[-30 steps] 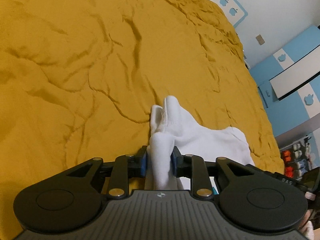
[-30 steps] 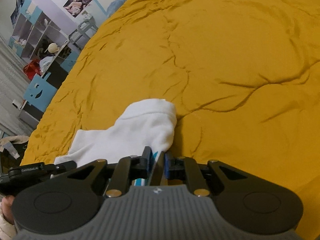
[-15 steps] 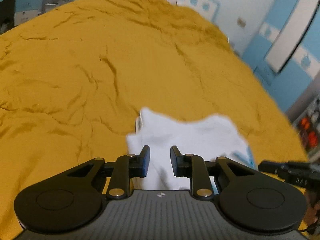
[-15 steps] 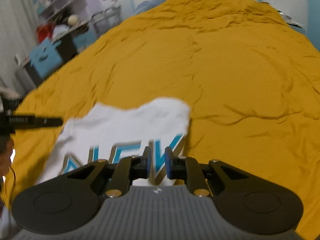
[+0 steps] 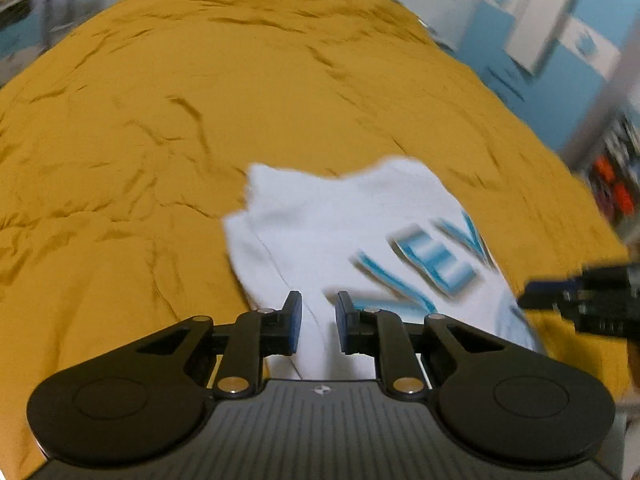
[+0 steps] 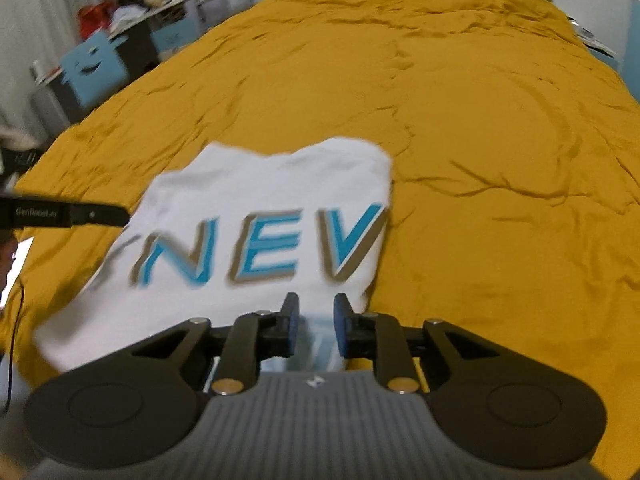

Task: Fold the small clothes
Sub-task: 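Lower the flipped sweatshirt onto the bedspread and open both grippers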

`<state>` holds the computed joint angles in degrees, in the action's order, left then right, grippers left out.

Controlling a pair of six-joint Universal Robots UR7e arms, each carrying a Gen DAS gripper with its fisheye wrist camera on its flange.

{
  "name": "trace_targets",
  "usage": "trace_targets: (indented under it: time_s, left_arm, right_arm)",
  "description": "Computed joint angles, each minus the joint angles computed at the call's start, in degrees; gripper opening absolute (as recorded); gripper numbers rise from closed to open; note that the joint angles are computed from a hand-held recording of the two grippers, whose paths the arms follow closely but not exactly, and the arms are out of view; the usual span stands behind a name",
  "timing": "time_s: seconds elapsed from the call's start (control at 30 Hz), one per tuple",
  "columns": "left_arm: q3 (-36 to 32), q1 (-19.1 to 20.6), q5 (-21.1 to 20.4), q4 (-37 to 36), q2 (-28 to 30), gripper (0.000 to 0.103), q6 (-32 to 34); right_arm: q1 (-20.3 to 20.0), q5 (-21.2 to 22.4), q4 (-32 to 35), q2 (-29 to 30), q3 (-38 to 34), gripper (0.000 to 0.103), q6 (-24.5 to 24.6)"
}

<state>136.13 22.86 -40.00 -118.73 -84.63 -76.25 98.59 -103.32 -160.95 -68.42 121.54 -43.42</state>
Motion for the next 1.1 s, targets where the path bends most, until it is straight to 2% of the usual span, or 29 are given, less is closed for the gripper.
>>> trace_targets:
  time_s: [0.13, 0.33, 0.43, 0.57, 0.67, 0.73, 0.8, 0.87, 0.93, 0.97, 1.03, 1.1]
  left_arm:
    - [-1.01, -2.19, -6.08, 3.34, 1.69, 0.02, 0.2]
    - [-1.86, -4.85, -11.39, 9.64, 1.83, 0.02, -4.5]
    - [-0.54, -3.76, -14.17, 7.55, 1.55, 0.021, -3.92]
    - [1.34, -2.18, -14.45, 3.97, 2.13, 0.025, -3.89]
    - [0.11, -2.28, -14.23, 5.59, 2.0, 0.025, -3.43]
    - [-0.95, -3.21, -12.85, 7.54, 1.36, 0.025, -3.64]
    - [-2.31, -4.92, -9.48, 10.11, 0.87, 0.025, -4.05]
    - [-3.6, -5.95, -5.87, 11.37, 1.12, 0.028, -5.26]
    - [-6.53, -5.97, -3.19, 15.35, 3.27, 0.033, -8.32]
    - [-8.94, -5.9, -2.1, 19.87, 5.1, 0.036, -11.71]
    - [-12.23, -6.12, -1.09, 27.12, 7.49, 0.039, -16.92]
    - [-14.05, -6.9, 0.05, 32.26, 8.79, 0.051, -22.29]
  right_arm:
    - [1.11, -1.44, 2.76, -3.86, 3.26, 0.02, -1.87]
    - [1.77, -4.58, 3.89, -7.65, 7.15, 0.021, -2.53]
    - [1.04, -5.32, 4.99, -8.32, 7.96, 0.021, -3.0]
    - [-0.38, -6.17, 2.65, -6.01, 8.81, 0.021, -4.01]
    - [0.25, -7.4, 1.77, -5.13, 8.77, 0.021, -4.27]
    - [1.04, -7.68, 4.09, -5.44, 7.52, 0.021, -3.5]
    - [1.76, -6.91, 7.01, -6.07, 5.61, 0.021, -1.25]
    - [2.66, -4.65, 6.96, -6.78, 4.53, 0.024, 0.85]
    - [3.85, -2.57, 6.39, -7.23, 3.62, 0.031, 2.69]
    - [4.61, -1.72, 5.84, -7.35, 3.28, 0.035, 3.69]
    - [6.0, -1.71, 5.32, -7.42, 2.98, 0.037, 5.19]
    - [7.17, -1.6, 4.91, -8.08, 3.28, 0.041, 5.92]
